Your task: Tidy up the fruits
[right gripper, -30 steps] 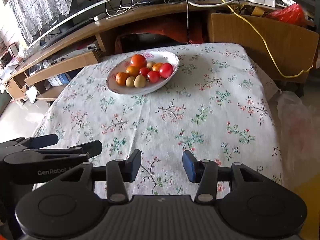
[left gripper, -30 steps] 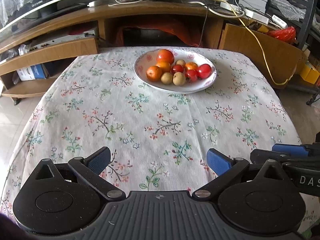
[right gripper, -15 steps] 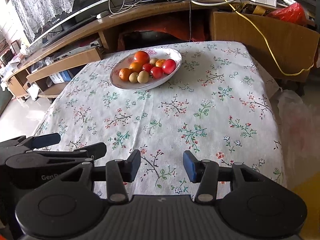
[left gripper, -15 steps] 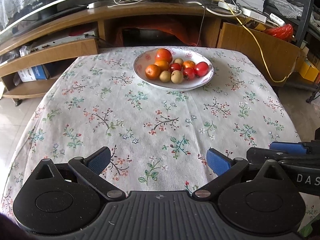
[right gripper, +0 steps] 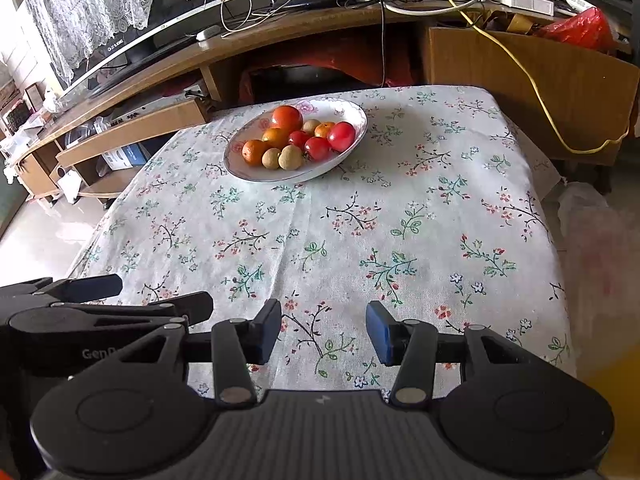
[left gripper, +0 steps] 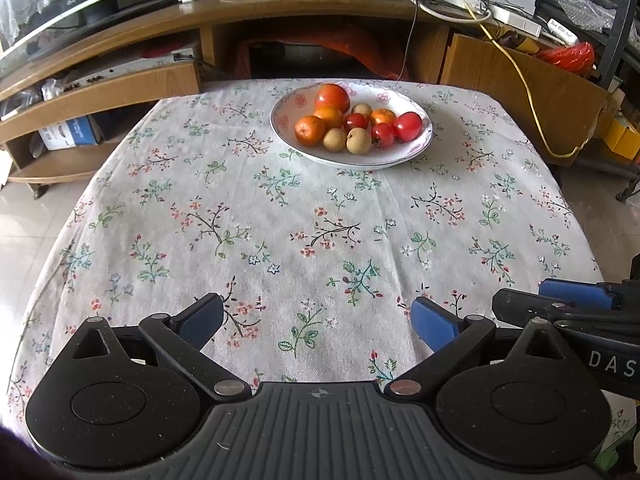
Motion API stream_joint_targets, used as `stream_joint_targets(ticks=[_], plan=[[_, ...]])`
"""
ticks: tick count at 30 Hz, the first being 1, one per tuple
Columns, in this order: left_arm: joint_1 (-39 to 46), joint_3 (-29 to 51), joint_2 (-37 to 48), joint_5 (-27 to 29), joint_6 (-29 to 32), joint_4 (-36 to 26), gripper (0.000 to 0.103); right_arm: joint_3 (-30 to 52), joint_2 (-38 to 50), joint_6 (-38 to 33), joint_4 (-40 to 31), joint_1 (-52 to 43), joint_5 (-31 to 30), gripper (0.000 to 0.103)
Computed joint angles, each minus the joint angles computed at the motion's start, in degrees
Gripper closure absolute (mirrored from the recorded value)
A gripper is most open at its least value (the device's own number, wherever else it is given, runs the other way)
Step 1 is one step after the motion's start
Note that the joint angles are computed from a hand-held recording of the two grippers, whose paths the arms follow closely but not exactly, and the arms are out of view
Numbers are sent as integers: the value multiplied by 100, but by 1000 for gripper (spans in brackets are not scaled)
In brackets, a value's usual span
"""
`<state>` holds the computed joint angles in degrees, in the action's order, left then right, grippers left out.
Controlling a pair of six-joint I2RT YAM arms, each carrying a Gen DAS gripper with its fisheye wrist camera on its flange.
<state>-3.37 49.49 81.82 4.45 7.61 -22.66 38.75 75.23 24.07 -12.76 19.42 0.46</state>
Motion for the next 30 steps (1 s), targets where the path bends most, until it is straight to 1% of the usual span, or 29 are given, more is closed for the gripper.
stream_joint_targets(ticks=[30], plan=[[-72, -226, -139, -162, 60, 314, 2, -3, 79, -1, 44, 10, -39, 57]])
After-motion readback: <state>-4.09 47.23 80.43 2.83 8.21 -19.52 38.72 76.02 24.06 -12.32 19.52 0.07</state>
